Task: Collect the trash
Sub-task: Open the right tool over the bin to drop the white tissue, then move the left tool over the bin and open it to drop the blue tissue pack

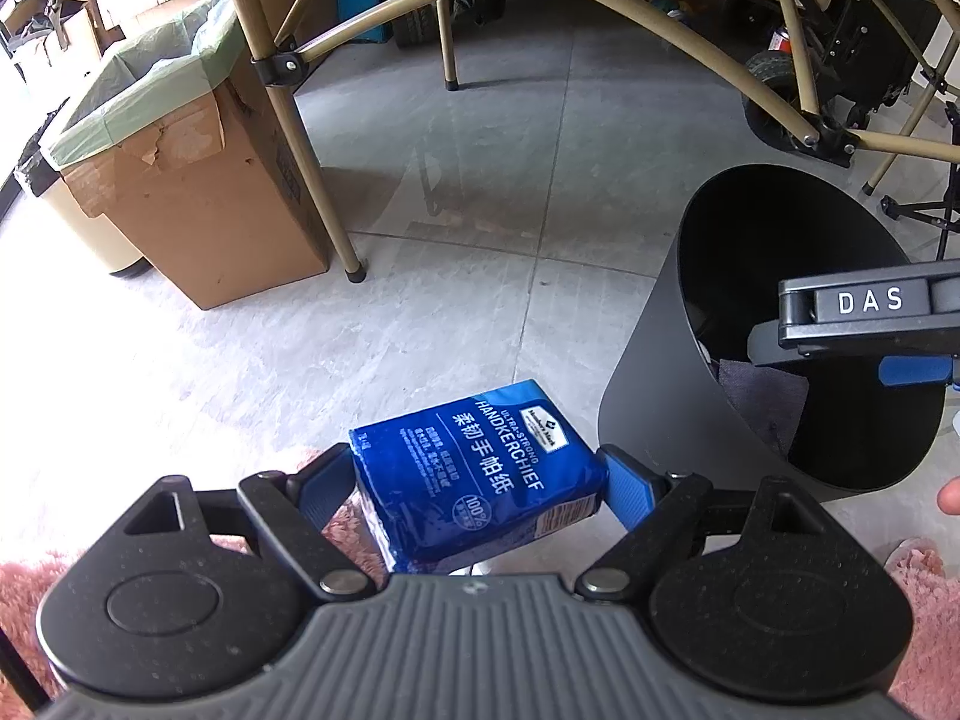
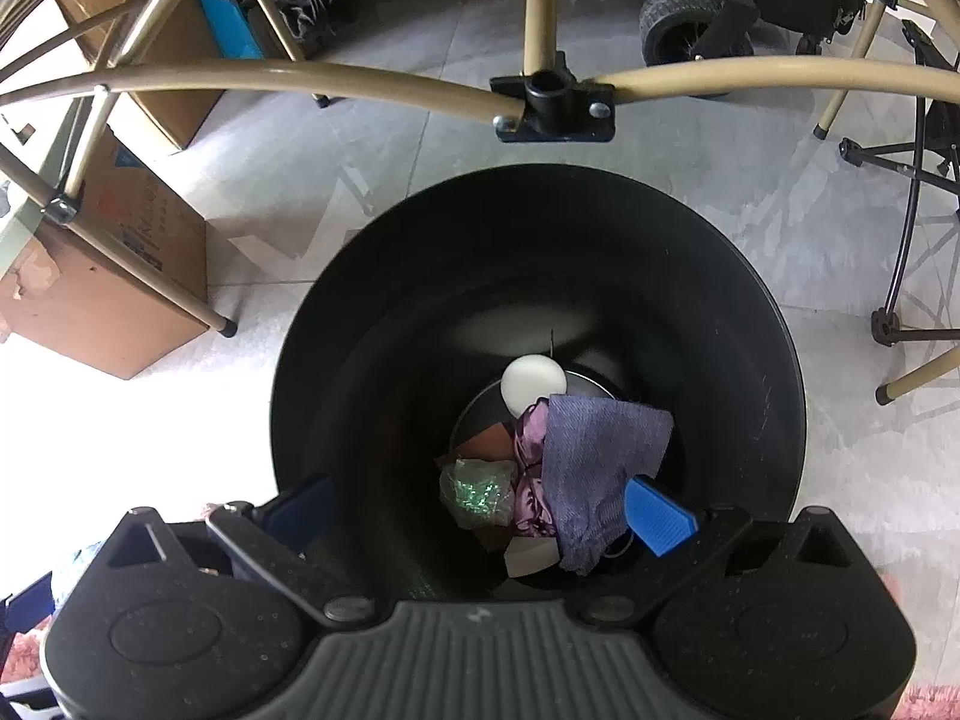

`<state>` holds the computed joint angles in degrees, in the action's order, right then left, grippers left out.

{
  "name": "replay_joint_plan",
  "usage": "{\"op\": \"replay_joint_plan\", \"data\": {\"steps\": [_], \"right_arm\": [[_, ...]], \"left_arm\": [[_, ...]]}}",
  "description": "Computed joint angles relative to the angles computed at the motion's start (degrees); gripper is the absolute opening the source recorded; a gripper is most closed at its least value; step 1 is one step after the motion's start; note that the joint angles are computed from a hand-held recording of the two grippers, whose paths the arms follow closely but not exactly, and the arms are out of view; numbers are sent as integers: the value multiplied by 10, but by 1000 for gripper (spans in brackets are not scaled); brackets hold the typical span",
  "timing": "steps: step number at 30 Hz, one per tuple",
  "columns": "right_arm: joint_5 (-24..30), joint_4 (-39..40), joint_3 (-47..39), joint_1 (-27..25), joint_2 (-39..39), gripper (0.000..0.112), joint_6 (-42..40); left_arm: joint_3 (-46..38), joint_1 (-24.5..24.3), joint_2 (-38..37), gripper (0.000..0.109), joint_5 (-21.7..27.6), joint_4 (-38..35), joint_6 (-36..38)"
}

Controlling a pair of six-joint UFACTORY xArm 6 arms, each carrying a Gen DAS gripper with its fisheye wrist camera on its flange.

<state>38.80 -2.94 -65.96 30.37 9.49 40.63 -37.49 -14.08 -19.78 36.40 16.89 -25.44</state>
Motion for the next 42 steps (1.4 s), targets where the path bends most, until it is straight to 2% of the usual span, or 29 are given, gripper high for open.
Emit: {"op": "replay_joint_plan", "data": {"steps": [10,22,33,42], "right_arm": [[-13,-10,22,-1,-32,103,0],[-54,-55,97,-9,-136,103,33],[-75,-101,176,-37,-239,103,85],[-80,-118,245,-79,-323,103,116]], "left_arm": [[3,-7,-9,87,-11,4,1],[8,-30,-31,87,-26,14,-7],[-4,-80,-40,87,-44,64,-47],[-39,-128,-7,87,-44,75,-49]]}}
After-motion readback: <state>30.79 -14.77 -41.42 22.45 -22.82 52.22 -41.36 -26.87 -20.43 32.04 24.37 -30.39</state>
